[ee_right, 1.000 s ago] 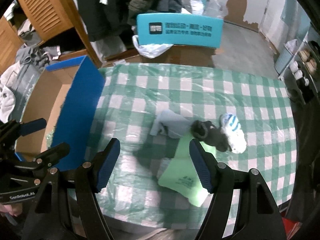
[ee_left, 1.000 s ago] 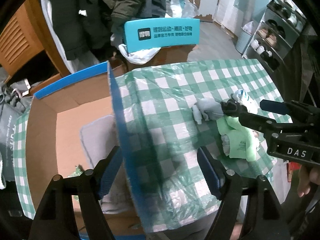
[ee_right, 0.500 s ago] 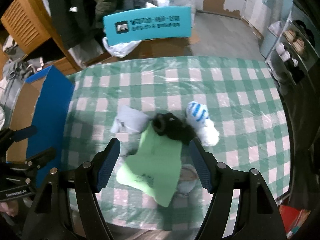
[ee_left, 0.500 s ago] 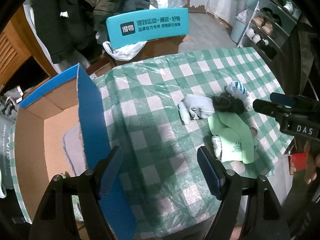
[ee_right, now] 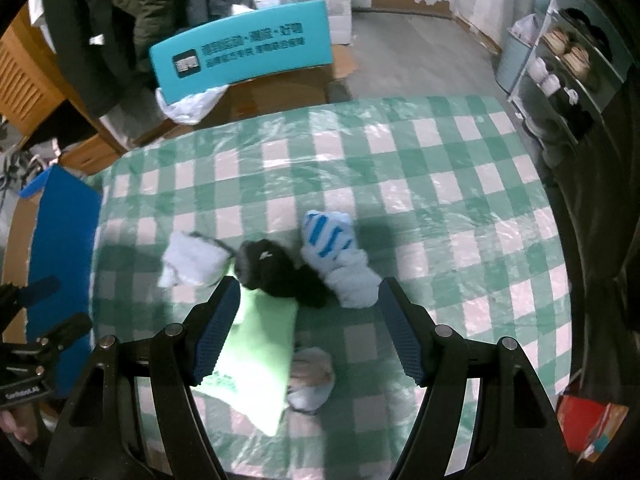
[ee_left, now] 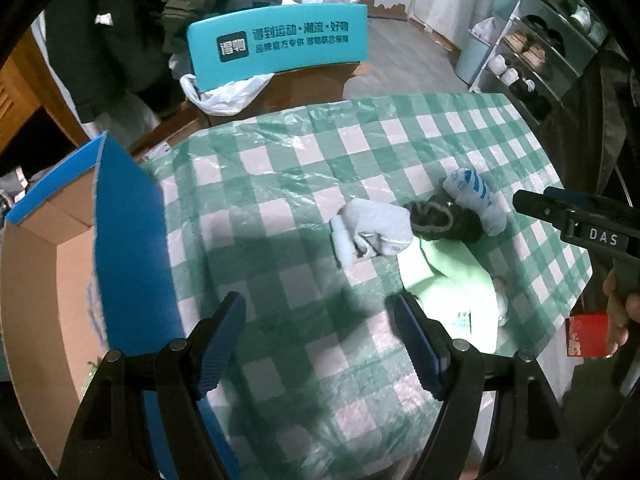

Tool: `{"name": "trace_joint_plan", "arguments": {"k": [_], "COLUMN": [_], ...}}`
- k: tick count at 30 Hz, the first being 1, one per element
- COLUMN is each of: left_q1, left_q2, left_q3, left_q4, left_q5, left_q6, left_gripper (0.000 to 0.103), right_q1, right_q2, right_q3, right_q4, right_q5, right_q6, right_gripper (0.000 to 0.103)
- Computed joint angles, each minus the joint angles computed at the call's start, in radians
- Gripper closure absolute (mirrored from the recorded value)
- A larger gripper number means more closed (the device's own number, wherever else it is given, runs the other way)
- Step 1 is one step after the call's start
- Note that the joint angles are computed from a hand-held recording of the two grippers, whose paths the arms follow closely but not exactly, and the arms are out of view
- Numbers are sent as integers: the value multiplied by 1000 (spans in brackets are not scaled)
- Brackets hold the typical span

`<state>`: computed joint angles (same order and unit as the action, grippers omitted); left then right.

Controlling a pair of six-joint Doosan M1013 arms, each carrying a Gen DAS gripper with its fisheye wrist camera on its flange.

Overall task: Organize soft objects
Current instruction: 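Grasp the grey sock with the left tool while the right tool grasps the blue-white striped sock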

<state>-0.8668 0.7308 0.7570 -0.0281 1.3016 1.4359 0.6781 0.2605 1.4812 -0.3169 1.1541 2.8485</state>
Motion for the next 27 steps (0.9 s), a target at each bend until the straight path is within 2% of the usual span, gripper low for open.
{"name": "trace_joint_plan", "arguments": {"k": [4,16,27], "left_q1": [-1,-13,-21], "left_q2": [34,134,196], "left_q3": [-47,-182,-271], "left_q4": [-13,-45,-57], "left_q5": [18,83,129], "left_q6": [3,28,33], "left_gripper": [25,25,25], "right_q1": [-17,-64,-87], "right_q2": [5,0,22], "right_q3": [12,73,85], "right_q4": [11,65,119], "right_q5": [3,-110,-138], "right_q6": [-20,-55,-97], "right_gripper": [32,32,32]}}
